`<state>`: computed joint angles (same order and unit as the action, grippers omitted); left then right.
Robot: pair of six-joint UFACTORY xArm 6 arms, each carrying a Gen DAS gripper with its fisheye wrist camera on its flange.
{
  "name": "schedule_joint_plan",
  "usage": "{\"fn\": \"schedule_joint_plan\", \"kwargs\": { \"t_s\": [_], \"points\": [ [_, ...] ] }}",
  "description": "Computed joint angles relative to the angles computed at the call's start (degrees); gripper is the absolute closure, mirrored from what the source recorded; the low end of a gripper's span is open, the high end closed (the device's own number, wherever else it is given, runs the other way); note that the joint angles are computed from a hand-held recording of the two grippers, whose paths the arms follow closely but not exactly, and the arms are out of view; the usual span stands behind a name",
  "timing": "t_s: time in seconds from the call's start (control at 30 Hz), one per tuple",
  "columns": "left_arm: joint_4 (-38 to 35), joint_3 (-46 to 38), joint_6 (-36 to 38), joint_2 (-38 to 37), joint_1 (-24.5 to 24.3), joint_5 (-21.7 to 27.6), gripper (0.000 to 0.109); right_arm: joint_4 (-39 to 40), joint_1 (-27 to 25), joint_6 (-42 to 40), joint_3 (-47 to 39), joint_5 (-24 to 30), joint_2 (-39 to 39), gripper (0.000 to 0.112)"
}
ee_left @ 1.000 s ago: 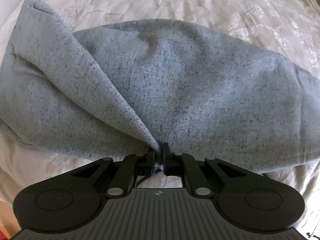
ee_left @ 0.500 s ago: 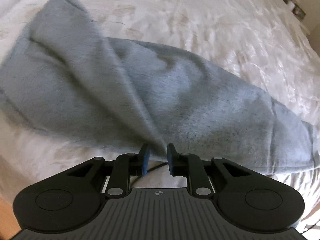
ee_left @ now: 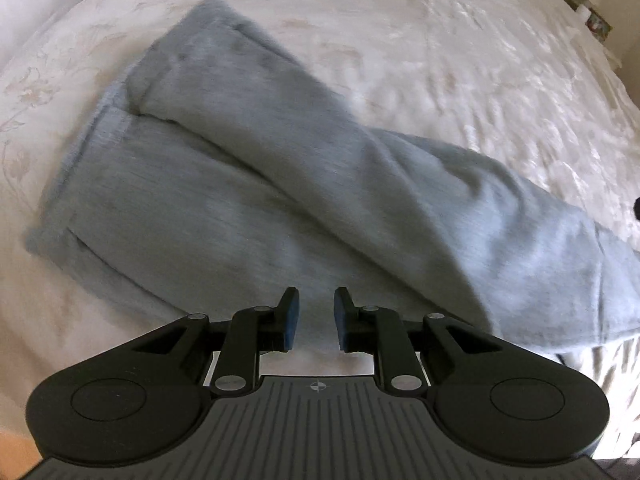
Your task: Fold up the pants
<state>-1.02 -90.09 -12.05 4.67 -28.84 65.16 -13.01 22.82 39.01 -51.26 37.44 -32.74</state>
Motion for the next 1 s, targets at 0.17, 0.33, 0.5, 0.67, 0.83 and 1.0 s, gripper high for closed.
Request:
{"fn": "schedule_joint_plan", "kwargs": {
  "t_s": [0.17, 0.33, 0.5, 0.67, 0.83, 1.0],
  "points": [
    [-1.3, -4.9, 8.3, 4.5, 6.7, -1.9, 0.09, -0.4, 6.0, 4.8, -14.4, -3.6, 17.2, 0.018],
    [-2.0, -12.3, 12.8, 10.7, 11.5, -1.8, 0.09, 2.2, 8.7, -0.4, -32.0, -2.9, 34.4, 0.022],
    [-4.0, -20.6, 15.0, 17.0, 14.6, 0.8, 0.089, 9.8, 9.4, -11.1, -51.2, 3.7, 49.5, 0.027],
    [-5.7, -28.8, 17.8, 23.3, 15.9, 4.3, 0.089, 13.8, 8.9, -16.2, -68.7, 12.4, 61.9, 0.029],
    [-6.1, -36.3, 17.0, 28.8, 16.9, 7.4, 0.089, 19.4, 7.5, -17.7, -74.8, 16.8, 67.1, 0.046],
    [-6.1, -43.2, 16.6, 33.3, 17.6, 11.0, 0.089, 23.3, 6.8, -19.6, -84.4, 22.3, 73.5, 0.094]
  ]
}}
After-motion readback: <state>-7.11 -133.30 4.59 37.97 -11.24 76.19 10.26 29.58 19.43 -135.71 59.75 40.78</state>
